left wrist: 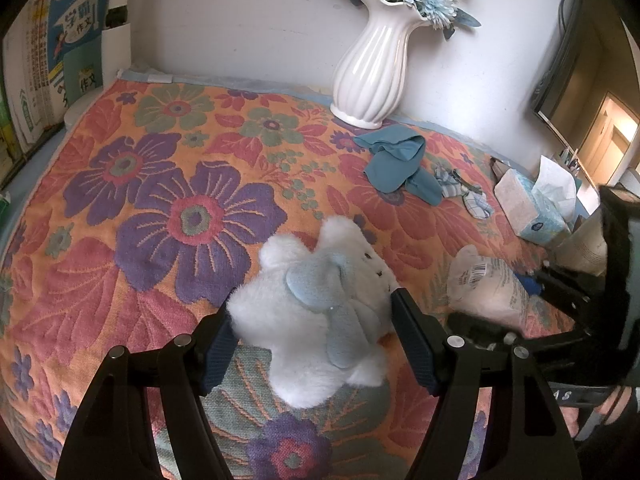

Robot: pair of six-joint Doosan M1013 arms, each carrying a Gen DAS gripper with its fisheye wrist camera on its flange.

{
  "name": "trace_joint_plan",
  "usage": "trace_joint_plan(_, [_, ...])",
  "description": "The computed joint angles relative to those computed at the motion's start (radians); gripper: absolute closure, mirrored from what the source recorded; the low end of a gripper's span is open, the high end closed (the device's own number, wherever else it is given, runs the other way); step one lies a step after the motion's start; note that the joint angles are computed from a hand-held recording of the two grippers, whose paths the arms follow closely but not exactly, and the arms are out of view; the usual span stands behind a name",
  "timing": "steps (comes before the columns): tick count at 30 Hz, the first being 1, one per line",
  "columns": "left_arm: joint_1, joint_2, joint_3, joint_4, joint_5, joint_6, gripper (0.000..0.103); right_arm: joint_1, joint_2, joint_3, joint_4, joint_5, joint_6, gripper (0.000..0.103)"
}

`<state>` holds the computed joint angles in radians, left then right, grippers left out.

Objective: Organize soft objects
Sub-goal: 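Lift the bunny with the left tool while the right tool regrips the sponge bag, then carry the bunny and sponge bag to the dark basket and open both tools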

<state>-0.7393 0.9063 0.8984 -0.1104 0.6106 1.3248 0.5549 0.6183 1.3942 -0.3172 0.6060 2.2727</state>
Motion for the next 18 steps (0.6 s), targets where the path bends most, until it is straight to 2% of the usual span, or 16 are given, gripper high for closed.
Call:
trace_joint_plan(1, [0.0,0.0,0.0,0.002,0.0,0.004,0.037,0.0,-0.014,0.025,0.003,-0.035,0.031,0.056])
trace_joint_plan(3, [-0.002,-0.003,0.006,0.002,-0.008,0.022,0.052,0.005,-0.034,0.061,0.008,-0.088,0.072,0.059])
trace_joint_plan(6, [-0.005,-0.02,0.035,-0.029,-0.048,0.088,0.068,0.023,-0.055,0.087,-0.057,-0.105,0.156,0.059])
trace_joint_plan(8, [-0.009,-0.041,0.071,-0.053,-0.089,0.132,0.068,0.035,-0.079,0.111,-0.111,-0.123,0.224,0.059])
trace_joint_plan(11, [-0.006,-0.071,0.123,-0.204,-0.12,0.26,0.068,0.047,-0.119,0.153,-0.204,-0.143,0.329,0.059])
trace_joint_plan(15, [-0.016,-0.106,0.169,-0.229,-0.148,0.282,0.068,0.066,-0.176,0.208,-0.332,-0.121,0.491,0.059])
trace_joint_plan(18, [-0.031,-0.136,0.192,-0.28,-0.162,0.352,0.068,0.08,-0.224,0.26,-0.435,-0.131,0.626,0.059])
